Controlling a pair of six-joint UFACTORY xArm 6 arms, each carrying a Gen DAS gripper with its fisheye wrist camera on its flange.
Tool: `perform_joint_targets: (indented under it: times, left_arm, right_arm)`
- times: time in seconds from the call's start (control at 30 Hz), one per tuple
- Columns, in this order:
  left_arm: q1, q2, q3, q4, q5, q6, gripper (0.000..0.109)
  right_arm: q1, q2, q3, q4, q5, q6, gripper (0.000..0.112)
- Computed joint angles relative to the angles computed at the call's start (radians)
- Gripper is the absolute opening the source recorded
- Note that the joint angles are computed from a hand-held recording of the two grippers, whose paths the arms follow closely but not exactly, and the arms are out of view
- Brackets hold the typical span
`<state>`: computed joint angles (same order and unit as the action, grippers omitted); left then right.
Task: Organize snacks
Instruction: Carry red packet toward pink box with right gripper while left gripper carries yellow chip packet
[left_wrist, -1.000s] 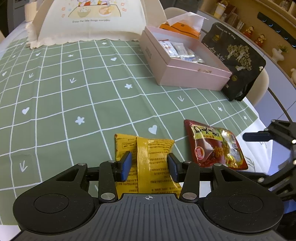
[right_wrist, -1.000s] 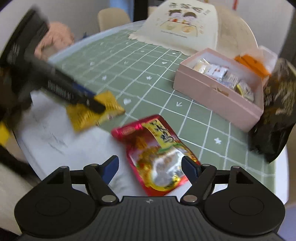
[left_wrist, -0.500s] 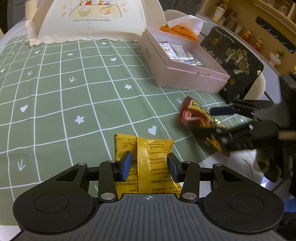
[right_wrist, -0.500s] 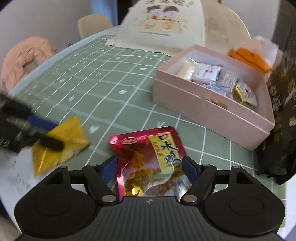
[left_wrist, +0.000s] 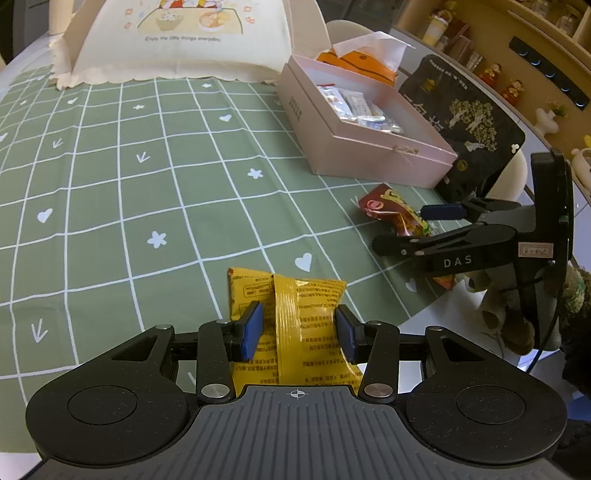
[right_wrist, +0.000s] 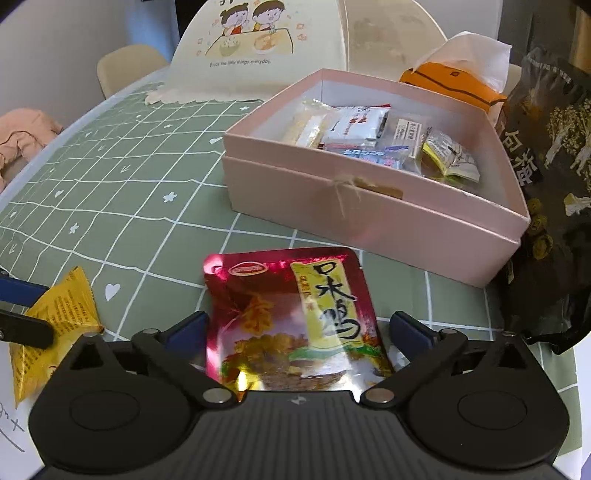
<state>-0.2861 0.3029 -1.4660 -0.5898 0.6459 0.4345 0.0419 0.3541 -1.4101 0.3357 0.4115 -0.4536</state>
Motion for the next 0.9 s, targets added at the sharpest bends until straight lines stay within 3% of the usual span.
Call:
perform_joint_targets:
  times: [0.07, 0.23, 0.4, 0.5, 0.57, 0.73, 0.9]
  left_arm:
    - [-0.001, 0.002, -0.004, 0.01, 0.002, -0.004, 0.049]
    - [-0.004, 0.007, -0.013, 0.034, 0.008, -0.017, 0.049]
    - [-0.008, 0.011, -0.02, 0.052, 0.007, -0.04, 0.048]
    - [-0.015, 0.014, -0.026, 0.086, 0.003, -0.062, 0.048]
    - [-0.02, 0.014, -0.03, 0.103, 0.005, -0.065, 0.042]
    - [-0.044, 0.007, -0.024, 0.104, -0.029, 0.011, 0.037]
    - [-0.054, 0.017, -0.09, -0.02, -0.039, 0.107, 0.037]
  right_arm:
    - [-0.001, 0.019, -0.034, -0.017, 0.023, 0.026, 0.102]
    - [-0.002, 0.017, -0.06, -0.107, 0.056, 0.16, 0.079]
    - [-0.025, -0.049, -0.009, -0.03, 0.1, 0.171, 0.066]
    - [-0.032, -0.114, 0.056, 0.026, 0.073, 0.166, 0.064]
    - [-0.033, -0.162, 0.1, 0.044, 0.047, 0.173, 0.064]
    - [-0.027, -0.283, 0.197, 0.019, -0.051, 0.168, 0.064]
    - [-0.037, -0.362, 0.228, -0.044, -0.142, 0.209, 0.064]
